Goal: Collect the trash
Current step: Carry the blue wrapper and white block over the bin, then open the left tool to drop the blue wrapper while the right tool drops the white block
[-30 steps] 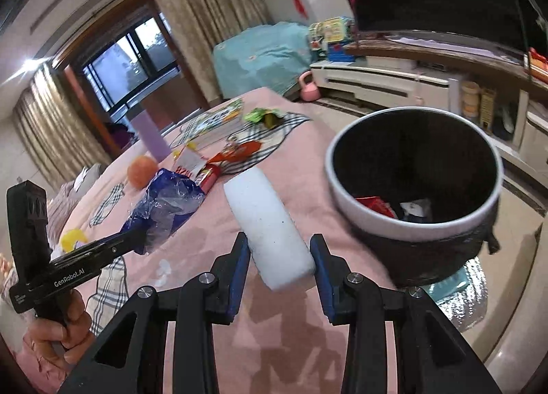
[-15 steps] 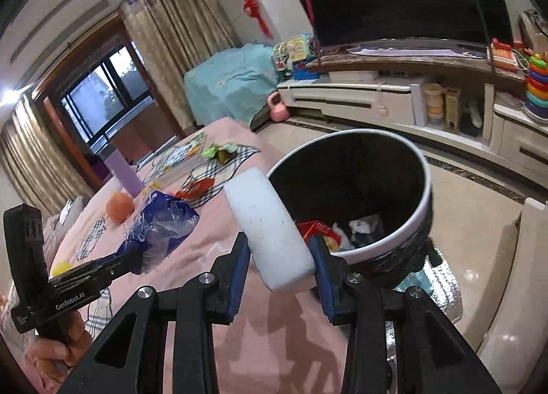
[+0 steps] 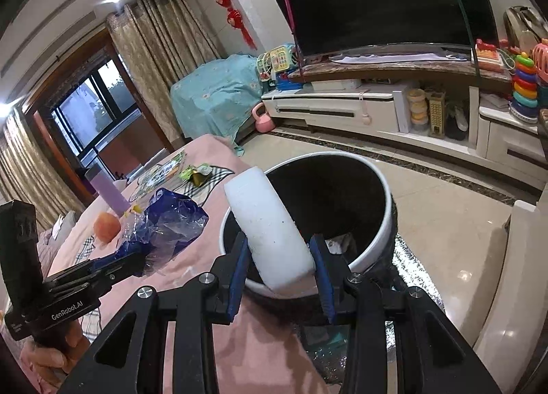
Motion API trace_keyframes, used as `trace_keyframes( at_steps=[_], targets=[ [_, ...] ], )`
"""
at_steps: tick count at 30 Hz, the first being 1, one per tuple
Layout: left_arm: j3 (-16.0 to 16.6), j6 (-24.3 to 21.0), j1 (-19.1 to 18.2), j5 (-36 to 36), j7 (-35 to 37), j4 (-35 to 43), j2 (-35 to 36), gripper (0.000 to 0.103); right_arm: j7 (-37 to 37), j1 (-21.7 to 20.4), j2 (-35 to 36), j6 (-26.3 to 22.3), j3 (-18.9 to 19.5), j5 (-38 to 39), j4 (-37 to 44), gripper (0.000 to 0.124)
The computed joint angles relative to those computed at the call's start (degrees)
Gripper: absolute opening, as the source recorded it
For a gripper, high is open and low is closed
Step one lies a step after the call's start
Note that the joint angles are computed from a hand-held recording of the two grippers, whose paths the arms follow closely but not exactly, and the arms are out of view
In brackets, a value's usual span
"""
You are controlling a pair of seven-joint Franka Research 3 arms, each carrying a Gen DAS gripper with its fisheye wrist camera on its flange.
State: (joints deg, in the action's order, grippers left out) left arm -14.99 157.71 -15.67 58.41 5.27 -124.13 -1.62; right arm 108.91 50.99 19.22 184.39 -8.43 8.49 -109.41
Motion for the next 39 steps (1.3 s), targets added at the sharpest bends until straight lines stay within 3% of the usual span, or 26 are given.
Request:
trace_keyframes(
  at_steps=[31, 33, 35, 37, 39],
  targets=[
    [3.8, -4.5, -5.0, -9.5, 15.0, 14.7, 13.1, 0.034, 2.4, -9.2, 5.1, -9.2, 6.1, -6.2, 9.7, 0.039],
    [4.1, -4.5, -5.2, -9.6, 15.3, 15.0, 13.4, 0.036, 2.5, -9.4, 5.5, -9.6, 6.2, -6.6, 10.4, 0.04],
    [4.2, -5.4, -5.6, -9.5, 15.6, 15.5, 13.6, 0.052, 2.4, -9.9, 6.1, -10.2, 6.5, -6.7, 11.3, 0.041],
    [4.7, -5.9, -6.0, -7.8, 14.6, 15.4, 13.4, 0.056, 1.4, -11.4, 6.7, -10.7, 8.1, -6.0, 12.2, 0.047],
    [4.8, -5.9, -6.0, -7.2, 13.8, 14.9, 13.0, 0.059, 0.9, -12.2, 7.1, -10.6, 8.9, -5.2, 12.6, 0.066]
  ],
)
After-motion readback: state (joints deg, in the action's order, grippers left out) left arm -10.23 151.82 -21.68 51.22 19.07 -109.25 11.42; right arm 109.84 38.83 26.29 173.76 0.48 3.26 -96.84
